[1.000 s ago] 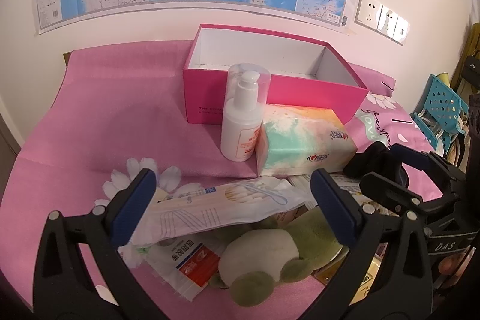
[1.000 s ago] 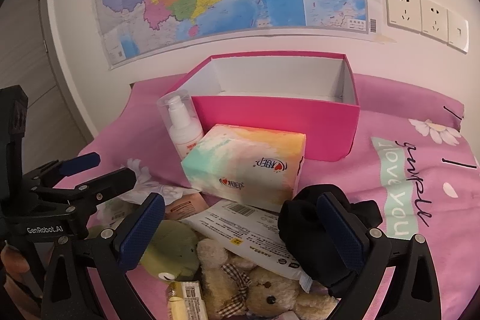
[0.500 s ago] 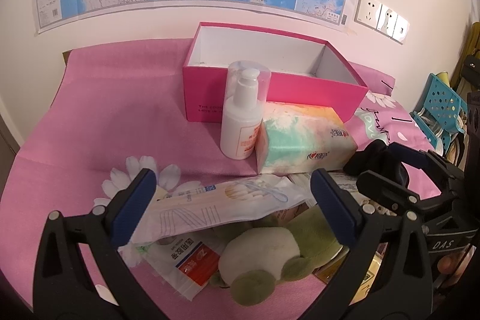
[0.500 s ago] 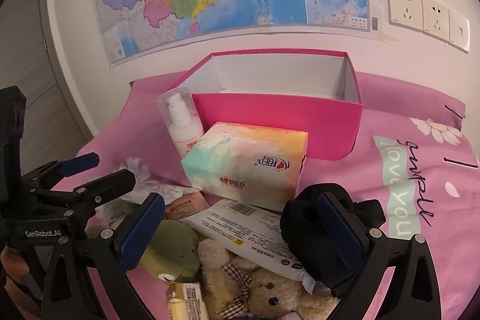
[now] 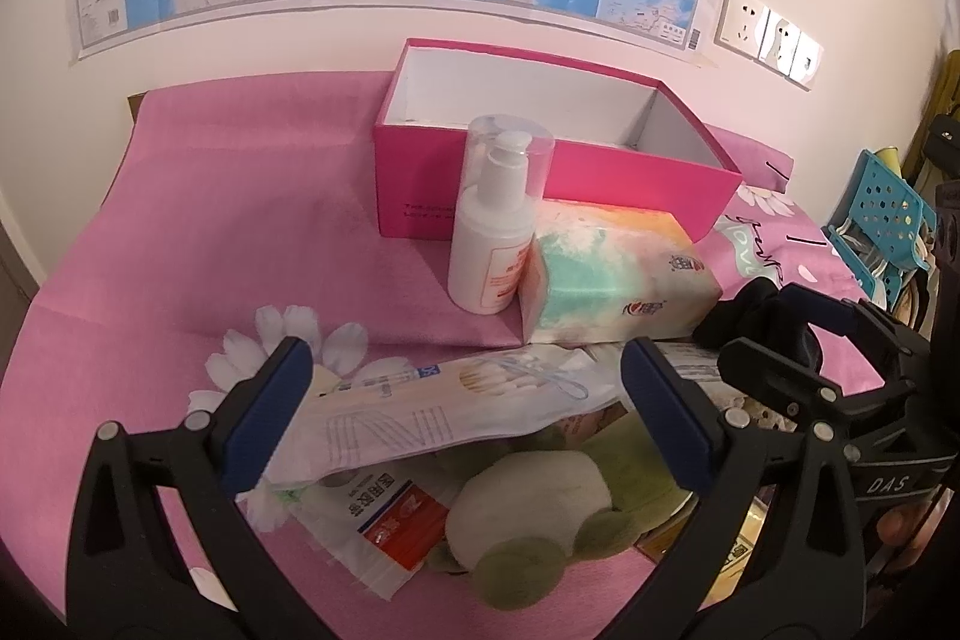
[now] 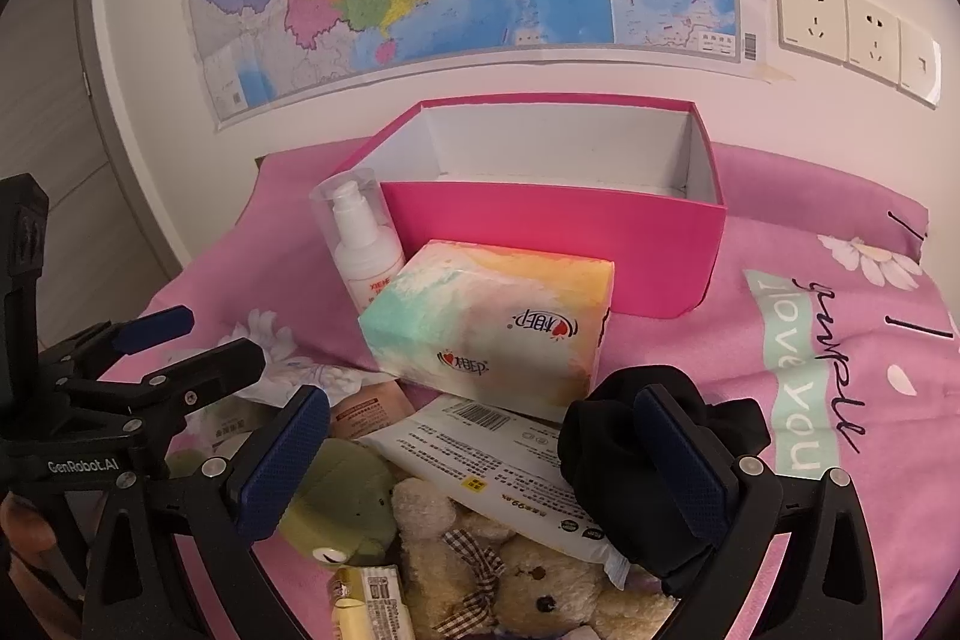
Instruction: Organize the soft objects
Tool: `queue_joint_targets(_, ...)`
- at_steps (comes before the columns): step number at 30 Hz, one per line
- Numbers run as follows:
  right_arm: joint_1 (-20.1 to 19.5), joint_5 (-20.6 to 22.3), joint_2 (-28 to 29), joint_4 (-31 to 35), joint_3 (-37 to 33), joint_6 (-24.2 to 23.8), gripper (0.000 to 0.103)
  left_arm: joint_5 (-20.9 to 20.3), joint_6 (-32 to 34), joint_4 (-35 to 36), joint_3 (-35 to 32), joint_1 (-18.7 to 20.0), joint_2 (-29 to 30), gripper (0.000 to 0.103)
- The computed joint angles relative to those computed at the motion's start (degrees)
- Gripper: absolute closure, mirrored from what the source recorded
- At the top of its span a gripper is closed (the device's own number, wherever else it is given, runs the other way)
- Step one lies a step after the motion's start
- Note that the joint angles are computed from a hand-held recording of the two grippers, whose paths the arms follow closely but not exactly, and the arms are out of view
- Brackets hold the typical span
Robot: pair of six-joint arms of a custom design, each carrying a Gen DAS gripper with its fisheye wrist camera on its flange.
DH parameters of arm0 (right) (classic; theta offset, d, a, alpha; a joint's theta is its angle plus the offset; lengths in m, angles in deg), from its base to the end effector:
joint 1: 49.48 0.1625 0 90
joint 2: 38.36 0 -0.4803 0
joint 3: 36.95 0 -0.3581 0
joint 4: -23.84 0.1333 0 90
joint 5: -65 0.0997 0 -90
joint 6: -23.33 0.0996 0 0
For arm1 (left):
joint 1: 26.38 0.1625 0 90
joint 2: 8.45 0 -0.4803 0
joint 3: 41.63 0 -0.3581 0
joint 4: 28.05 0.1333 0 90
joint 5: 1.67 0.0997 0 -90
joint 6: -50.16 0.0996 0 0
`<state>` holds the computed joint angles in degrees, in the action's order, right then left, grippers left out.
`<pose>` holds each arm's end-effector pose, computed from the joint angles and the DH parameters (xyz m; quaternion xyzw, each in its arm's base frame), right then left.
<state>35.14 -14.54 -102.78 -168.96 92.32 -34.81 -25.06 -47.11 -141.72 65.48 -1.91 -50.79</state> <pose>0.1040 -0.5104 0.2556 0.4450 -0.8305 0.3207 0.0971 -0.4137 -0.4352 0.0667 -0.0286 0.8055 -0.4645 0.3670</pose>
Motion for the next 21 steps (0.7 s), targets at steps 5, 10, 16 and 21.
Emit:
queue_joint_targets(5,0.3,-0.5,0.2,0.2,-0.1,-0.1,0.0,-0.1,-0.4,0.3,0.3,0.0,-0.2,0.0)
queue_joint_targets(10,0.7,-1.1,0.4,0.6,-0.4,-0.3,0.0,-0.3,-0.4,0.2,1.0,-0.1,-0.7,0.0)
queue_joint_targets(16,1.6,-1.9,0.8,1.8,-0.8,-1.2,0.0,-1.3,0.9,-1.6,3.0,0.0,-2.1,0.0)
queue_joint_targets(21,2.6,-2.5,0.4,8.3,-2.2,-2.2,0.0,-3.2,3.8,-6.8,6.4,0.3,-3.9,0.0)
